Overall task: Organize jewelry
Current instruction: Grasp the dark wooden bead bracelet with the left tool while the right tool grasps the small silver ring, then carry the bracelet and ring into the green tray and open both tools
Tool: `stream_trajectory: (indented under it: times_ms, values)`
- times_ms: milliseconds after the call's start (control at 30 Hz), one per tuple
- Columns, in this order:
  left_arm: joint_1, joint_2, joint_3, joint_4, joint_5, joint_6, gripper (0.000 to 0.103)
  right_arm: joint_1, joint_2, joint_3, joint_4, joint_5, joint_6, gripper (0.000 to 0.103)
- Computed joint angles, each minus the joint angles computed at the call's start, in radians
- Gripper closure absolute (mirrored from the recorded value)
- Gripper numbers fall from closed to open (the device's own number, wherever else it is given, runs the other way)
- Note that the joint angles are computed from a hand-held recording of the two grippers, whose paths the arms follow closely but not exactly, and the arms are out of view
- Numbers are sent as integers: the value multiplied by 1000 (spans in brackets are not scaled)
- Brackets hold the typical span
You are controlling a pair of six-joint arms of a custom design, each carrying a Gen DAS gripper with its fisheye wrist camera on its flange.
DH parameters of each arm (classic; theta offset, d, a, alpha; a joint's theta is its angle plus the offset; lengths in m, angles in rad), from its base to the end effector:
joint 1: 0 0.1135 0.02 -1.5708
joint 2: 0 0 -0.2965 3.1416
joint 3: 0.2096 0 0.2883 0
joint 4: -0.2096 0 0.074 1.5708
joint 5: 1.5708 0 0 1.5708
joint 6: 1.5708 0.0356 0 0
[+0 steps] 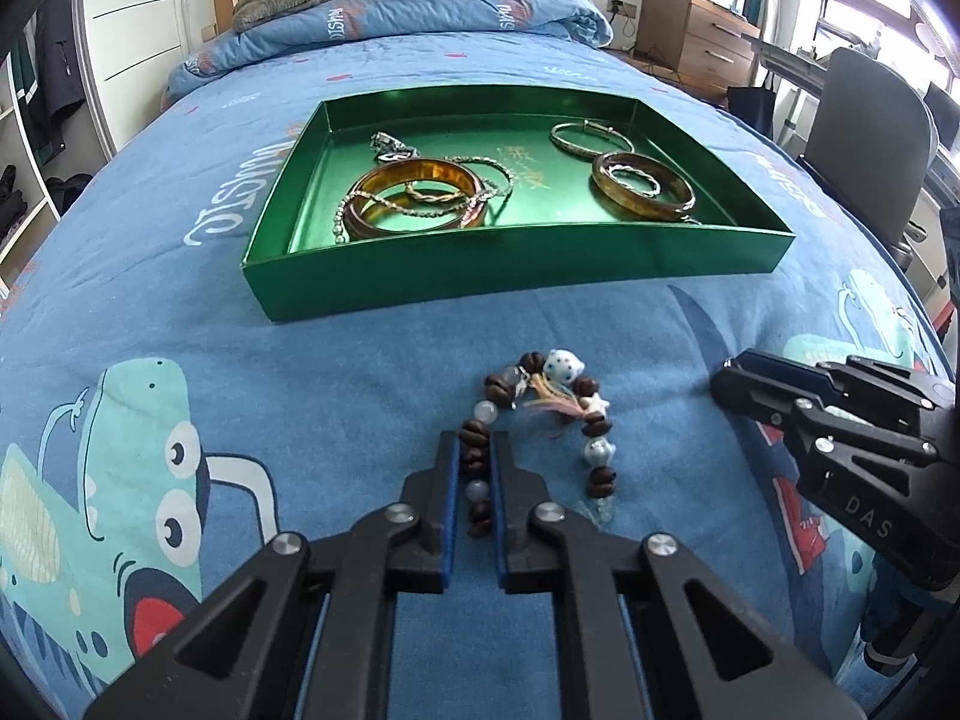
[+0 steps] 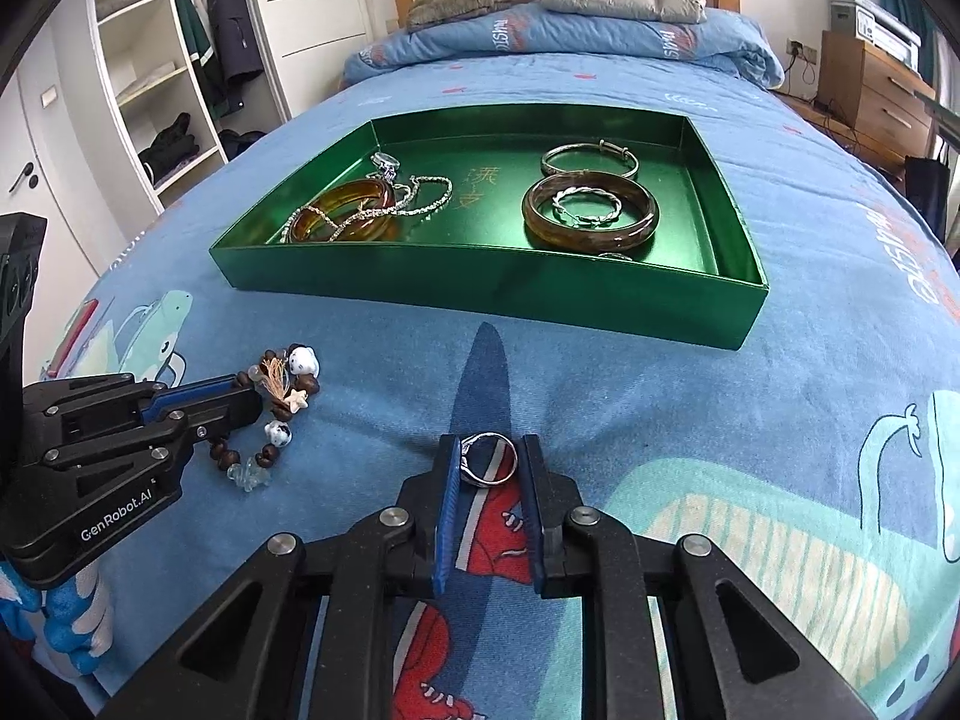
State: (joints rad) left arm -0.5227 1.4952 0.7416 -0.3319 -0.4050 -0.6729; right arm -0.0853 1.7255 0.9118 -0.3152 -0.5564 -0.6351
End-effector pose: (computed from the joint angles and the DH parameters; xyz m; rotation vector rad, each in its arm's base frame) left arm 0.2618 -0.1347 0.1655 -0.3166 2.5018 0.0765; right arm 0.3479 -0.0109 0.1485 -0.8332 2.3633 0.4704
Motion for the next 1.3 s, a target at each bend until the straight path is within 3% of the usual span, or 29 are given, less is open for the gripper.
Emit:
stream_trajectory:
  times_ms: [500,1100,1300]
  values:
    - [-99,-90,35,-147,-110,-57,95,-49,-65,-11,-61,-77,-16,84]
    - [-267,-213,87,-350,-239,-177,95,-169,-269,-88,-208,-177,-109,84]
    - [-241,-258,119,-364,-259,-114,95,-192,-311,-49,-241,-211,-111,84]
